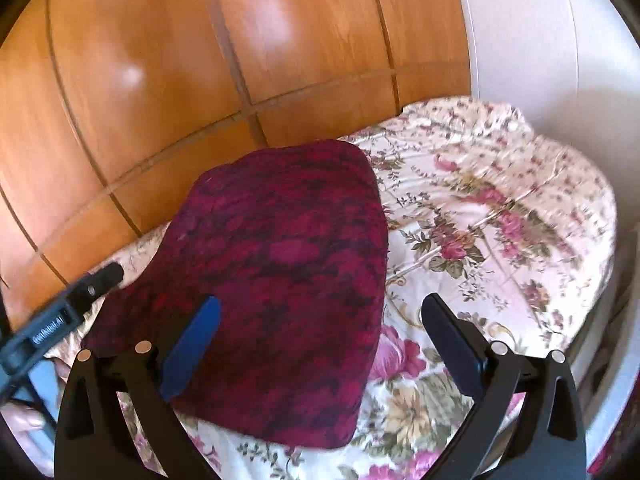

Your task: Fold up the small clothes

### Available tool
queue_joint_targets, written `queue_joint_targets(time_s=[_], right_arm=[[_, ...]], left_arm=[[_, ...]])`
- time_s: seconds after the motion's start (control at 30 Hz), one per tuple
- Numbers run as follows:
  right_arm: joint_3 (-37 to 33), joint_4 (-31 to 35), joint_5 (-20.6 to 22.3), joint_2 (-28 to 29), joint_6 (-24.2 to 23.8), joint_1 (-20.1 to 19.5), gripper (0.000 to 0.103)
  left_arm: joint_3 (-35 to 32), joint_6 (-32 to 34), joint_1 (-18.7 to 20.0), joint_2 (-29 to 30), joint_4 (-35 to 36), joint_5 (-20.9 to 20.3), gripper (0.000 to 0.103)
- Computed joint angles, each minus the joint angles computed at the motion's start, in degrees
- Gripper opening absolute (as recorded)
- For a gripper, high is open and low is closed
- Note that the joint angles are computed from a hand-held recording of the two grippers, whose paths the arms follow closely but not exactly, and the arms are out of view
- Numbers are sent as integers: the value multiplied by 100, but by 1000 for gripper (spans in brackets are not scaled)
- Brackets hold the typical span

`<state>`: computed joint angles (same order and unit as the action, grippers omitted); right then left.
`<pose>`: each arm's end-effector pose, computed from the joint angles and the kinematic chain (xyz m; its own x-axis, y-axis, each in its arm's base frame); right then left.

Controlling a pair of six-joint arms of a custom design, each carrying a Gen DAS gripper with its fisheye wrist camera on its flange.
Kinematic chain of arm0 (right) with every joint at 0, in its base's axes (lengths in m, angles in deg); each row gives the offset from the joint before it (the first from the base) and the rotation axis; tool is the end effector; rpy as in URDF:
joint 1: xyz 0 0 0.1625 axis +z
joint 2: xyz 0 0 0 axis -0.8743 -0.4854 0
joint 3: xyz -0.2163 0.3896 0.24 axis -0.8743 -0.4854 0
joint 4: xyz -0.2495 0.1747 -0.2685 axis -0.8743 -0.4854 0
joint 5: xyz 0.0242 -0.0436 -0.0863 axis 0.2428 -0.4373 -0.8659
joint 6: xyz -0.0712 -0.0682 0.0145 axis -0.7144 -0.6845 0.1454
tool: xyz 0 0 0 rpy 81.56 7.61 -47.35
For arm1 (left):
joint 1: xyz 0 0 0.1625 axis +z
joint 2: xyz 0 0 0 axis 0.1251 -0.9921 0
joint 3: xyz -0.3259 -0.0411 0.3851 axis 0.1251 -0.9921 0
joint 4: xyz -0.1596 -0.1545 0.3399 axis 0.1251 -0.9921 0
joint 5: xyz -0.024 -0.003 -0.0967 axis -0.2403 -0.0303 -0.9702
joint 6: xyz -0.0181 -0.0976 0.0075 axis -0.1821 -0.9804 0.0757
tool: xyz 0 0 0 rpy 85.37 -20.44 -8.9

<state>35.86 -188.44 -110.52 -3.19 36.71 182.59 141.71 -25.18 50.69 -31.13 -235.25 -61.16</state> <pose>0.3999 -0.5104 0.0471 -0.8631 -0.1131 0.4922 -0.4242 0.6912 -0.5850 -0.0671 -0.4946 0.4063 -0.8066 -0.0180 -0.5909 0.4780 0.5682 -0.6698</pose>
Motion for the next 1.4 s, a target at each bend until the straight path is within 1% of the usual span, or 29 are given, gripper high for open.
queue_joint_targets(time_s=[0.17,0.23,0.37,0.47,0.53,0.8,1.0,1.1,1.27,1.33,1.4], right_arm=[[141,-90,-319,112,150,274,100],[193,-138,-353,139,162,337,100],[228,-136,-454,180,142,433,100],[273,-153,-498,203,172,483,100],[288,-175,-565,228,173,526,100],[335,-216,-580,262,191,566,100],[349,-288,-606,271,192,565,100],[353,-329,-641,275,209,578,100],[363,-492,-743,292,160,616,100],[365,-519,-765,299,143,631,100],[367,-487,-754,299,160,638,100]], left_arm=[[385,-92,-349,-241,-183,409,81],[515,-116,-444,-320,-205,526,81],[785,-66,-666,-385,-430,912,81],[900,-244,-730,-490,-305,991,82],[972,-305,-767,-531,-322,1061,89],[1169,-487,-904,-628,-297,1319,89],[1216,-606,-925,-661,-199,1409,89],[1222,-637,-921,-659,-183,1432,93],[1236,-672,-930,-665,-191,1507,93],[1231,-687,-930,-670,-165,1541,97],[1234,-662,-936,-662,-200,1583,98]])
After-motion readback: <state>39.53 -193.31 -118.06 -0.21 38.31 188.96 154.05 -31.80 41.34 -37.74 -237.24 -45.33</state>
